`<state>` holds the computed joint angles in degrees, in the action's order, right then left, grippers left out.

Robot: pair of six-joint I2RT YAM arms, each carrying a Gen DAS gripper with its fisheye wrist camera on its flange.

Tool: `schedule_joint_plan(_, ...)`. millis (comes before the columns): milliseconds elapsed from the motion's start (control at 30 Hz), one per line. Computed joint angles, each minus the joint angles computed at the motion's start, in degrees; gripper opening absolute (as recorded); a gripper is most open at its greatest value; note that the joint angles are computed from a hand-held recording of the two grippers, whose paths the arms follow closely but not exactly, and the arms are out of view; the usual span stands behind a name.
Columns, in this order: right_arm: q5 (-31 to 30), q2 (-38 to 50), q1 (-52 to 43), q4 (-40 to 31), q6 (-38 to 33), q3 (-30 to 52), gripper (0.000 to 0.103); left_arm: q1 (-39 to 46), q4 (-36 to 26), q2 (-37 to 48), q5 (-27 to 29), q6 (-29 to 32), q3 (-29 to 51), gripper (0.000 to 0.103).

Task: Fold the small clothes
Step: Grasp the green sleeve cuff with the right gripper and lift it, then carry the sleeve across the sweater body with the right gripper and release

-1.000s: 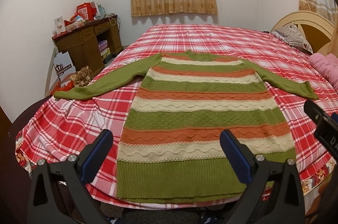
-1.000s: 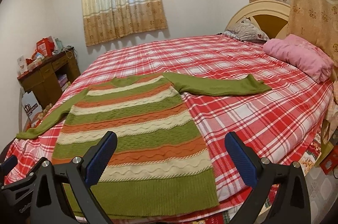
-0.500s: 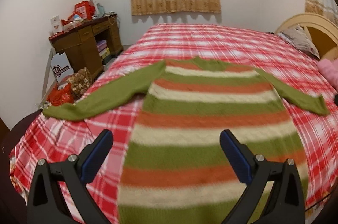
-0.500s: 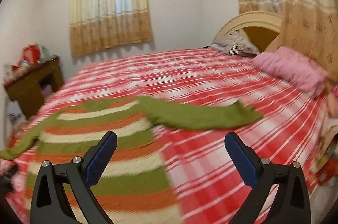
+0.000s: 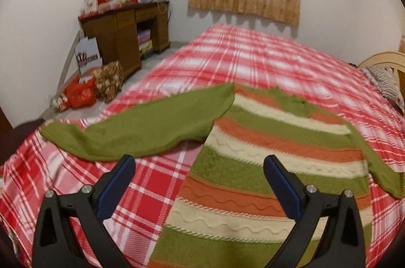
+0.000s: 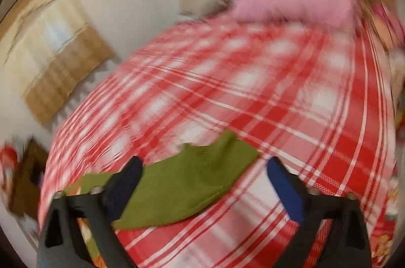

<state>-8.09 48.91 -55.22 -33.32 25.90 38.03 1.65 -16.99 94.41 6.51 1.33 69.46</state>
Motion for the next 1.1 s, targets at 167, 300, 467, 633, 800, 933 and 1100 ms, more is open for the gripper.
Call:
schedule_joint_plan(167, 4.3, 9.5, 1.6, 5.0, -0.9, -0.6, 0.066, -2.2, 4.3, 4.4, -5.5, 1.3, -1.3, 0.103)
schedule_joint_plan(300, 11.2, 14.8, 8.0, 6.2, 0.6, 0.4, 0.066, -2.9, 7.2, 6.9, -7.3, 2.1, -2.0, 0.103)
schedule_joint_plan(467, 20.0, 19.4, 13.6, 6.2, -2.9, 1.9, 0.065, -3.1, 9.0, 10.6, -8.2, 2.7, -1.9, 0.103)
schedule_joint_plan(633, 9.4, 16.1, 7.6, 8.8, -5.7, -0.1, 0.010, -1.8, 12.2, 10.5, -5.0, 1.4, -4.7, 0.103)
schedule_joint_plan(800, 4.0, 8.1, 5.1, 7.3, -4.0, -0.8, 0.009, -0.9, 13.4, 10.8, -2.5, 0.6, -5.4, 0.103)
schedule_joint_plan(933, 3.4, 0.8, 10.0, 2.8, -0.9, 1.9, 0.009, -1.2, 14.8, 11.0, -2.7, 0.3, -5.9, 0.103)
schedule_joint_plan(1100, 12.0, -1.0, 31.2, 0.0, 6.3, 9.0, 0.009, -0.9, 15.7, 11.0, -1.9, 0.2, -6.3, 0.103)
